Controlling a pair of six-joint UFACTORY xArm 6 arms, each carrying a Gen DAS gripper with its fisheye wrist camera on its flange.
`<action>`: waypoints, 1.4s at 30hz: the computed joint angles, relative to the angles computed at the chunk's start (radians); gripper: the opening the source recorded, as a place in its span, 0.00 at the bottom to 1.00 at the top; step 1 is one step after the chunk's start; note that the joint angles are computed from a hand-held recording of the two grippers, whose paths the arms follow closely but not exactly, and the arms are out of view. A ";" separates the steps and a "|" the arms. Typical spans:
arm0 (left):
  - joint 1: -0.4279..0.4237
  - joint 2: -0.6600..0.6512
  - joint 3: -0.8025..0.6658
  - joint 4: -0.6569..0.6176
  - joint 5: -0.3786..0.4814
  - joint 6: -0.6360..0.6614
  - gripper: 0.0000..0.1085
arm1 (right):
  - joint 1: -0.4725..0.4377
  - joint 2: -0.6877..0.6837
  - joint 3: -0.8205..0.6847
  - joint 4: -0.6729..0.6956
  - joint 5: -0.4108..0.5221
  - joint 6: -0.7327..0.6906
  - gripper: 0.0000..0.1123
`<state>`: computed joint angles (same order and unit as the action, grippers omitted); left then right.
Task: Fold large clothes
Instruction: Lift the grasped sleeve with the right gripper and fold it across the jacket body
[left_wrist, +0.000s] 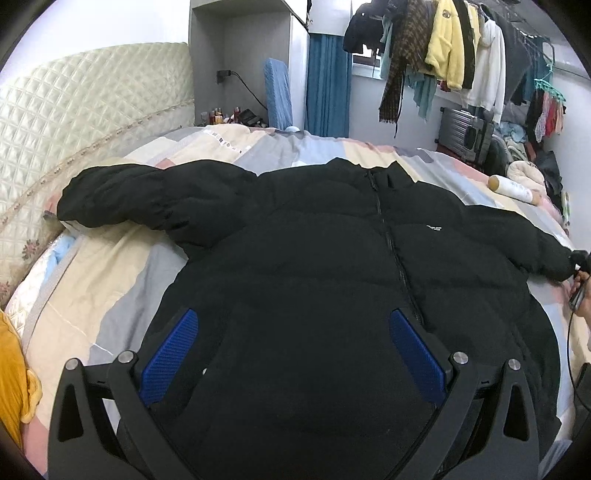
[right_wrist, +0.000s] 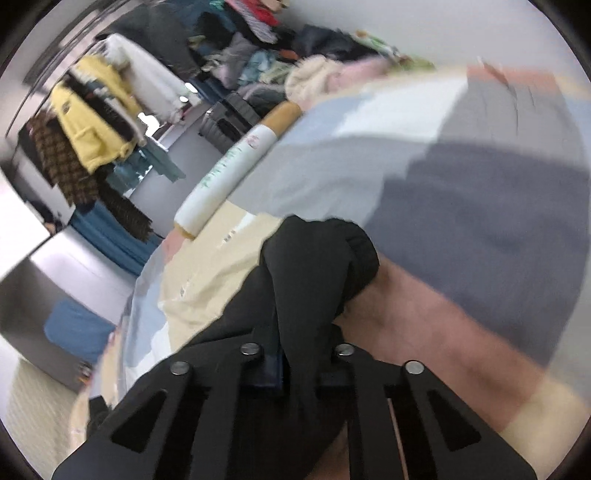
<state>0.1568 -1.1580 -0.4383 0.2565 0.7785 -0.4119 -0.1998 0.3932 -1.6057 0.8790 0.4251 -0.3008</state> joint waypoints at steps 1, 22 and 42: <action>0.006 -0.010 0.001 -0.011 0.002 0.011 0.95 | 0.003 -0.018 0.009 -0.039 -0.018 0.015 0.04; 0.054 -0.186 -0.052 -0.135 0.042 0.161 0.95 | 0.089 -0.351 -0.002 -0.444 -0.003 0.299 0.01; 0.390 -0.256 -0.043 -0.493 0.049 0.586 0.95 | 0.678 -0.354 -0.286 -0.813 0.092 0.419 0.03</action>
<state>0.5470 -1.4137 -0.4816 -0.2369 0.8270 0.1742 0.4780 0.0396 -1.8917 0.0658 0.5176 0.1184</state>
